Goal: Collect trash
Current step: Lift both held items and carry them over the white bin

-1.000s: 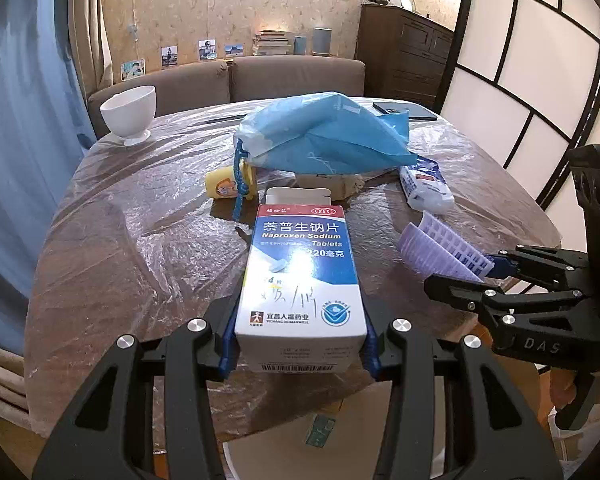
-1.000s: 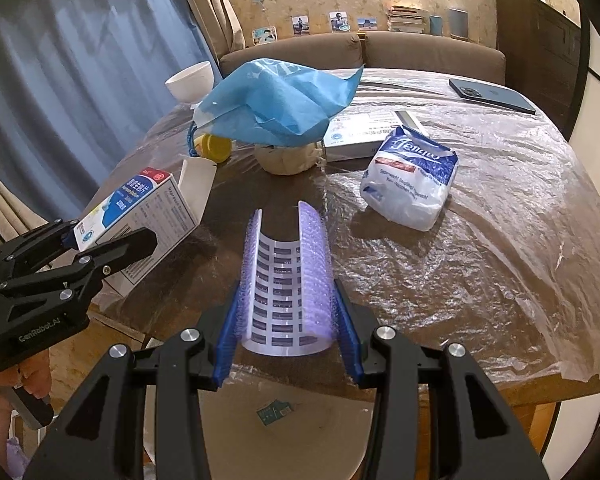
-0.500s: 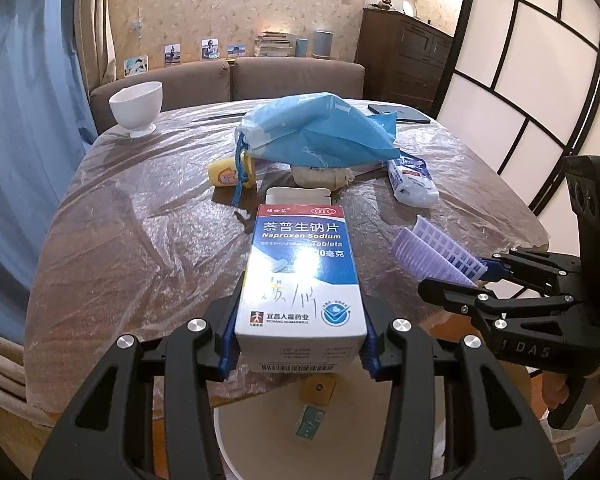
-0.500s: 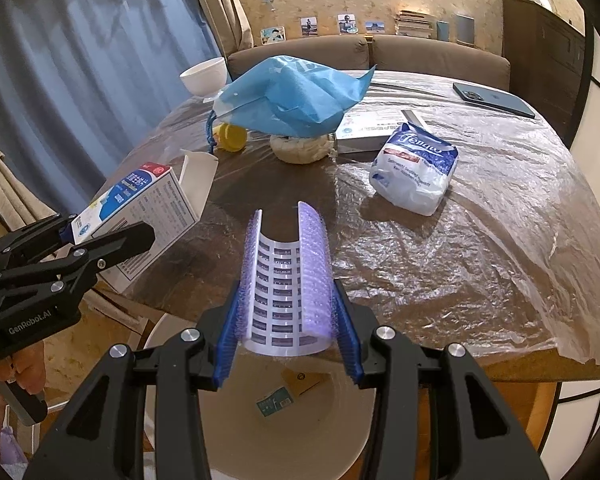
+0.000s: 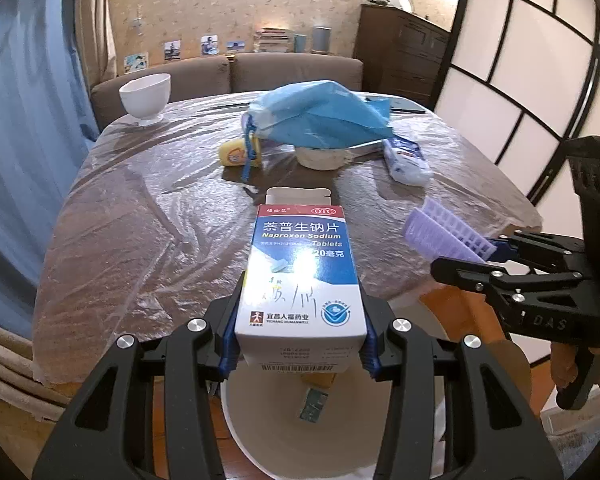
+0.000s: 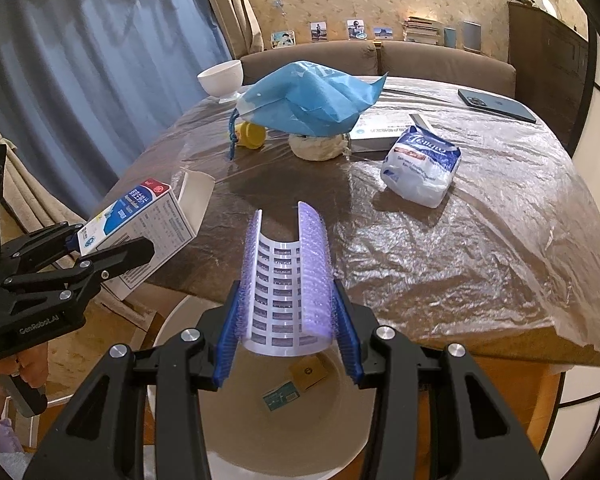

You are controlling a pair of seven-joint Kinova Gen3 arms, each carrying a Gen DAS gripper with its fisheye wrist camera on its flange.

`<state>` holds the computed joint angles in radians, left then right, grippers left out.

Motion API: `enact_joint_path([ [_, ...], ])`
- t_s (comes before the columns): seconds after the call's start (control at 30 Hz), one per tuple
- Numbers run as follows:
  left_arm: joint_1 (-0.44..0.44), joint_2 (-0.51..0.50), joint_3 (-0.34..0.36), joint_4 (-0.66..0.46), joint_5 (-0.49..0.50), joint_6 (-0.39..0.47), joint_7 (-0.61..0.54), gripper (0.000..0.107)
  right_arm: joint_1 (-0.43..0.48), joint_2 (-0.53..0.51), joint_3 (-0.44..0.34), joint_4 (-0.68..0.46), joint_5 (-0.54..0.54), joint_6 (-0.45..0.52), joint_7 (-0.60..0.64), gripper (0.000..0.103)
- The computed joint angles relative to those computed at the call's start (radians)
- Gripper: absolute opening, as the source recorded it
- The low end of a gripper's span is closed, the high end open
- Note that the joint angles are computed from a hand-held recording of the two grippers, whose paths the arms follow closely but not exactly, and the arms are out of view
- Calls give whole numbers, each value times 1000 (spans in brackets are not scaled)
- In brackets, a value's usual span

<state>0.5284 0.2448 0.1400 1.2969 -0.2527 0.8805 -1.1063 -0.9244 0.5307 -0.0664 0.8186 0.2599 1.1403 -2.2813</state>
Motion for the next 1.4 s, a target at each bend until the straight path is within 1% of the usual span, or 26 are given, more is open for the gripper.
enact_joint_path([
  [0.13, 4, -14, 9, 13, 6, 5, -14, 48, -2, -26, -7, 40, -2, -26, -9, 42],
  [0.33, 3, -40, 19, 37, 19, 4, -12, 48, -12, -52, -19, 72, 5, -30, -19, 42],
  [0.73, 19, -61, 36, 63, -1, 15, 4, 48, -10, -69, -39, 105, -4, -39, -15, 42],
  [1.03, 22, -71, 48, 88, 14, 15, 9, 48, -7, -75, -51, 125, -25, -41, -4, 42],
  [1.4, 34, -79, 63, 110, 25, 36, 3, 48, -4, -93, -65, 162, -44, -41, -2, 42],
])
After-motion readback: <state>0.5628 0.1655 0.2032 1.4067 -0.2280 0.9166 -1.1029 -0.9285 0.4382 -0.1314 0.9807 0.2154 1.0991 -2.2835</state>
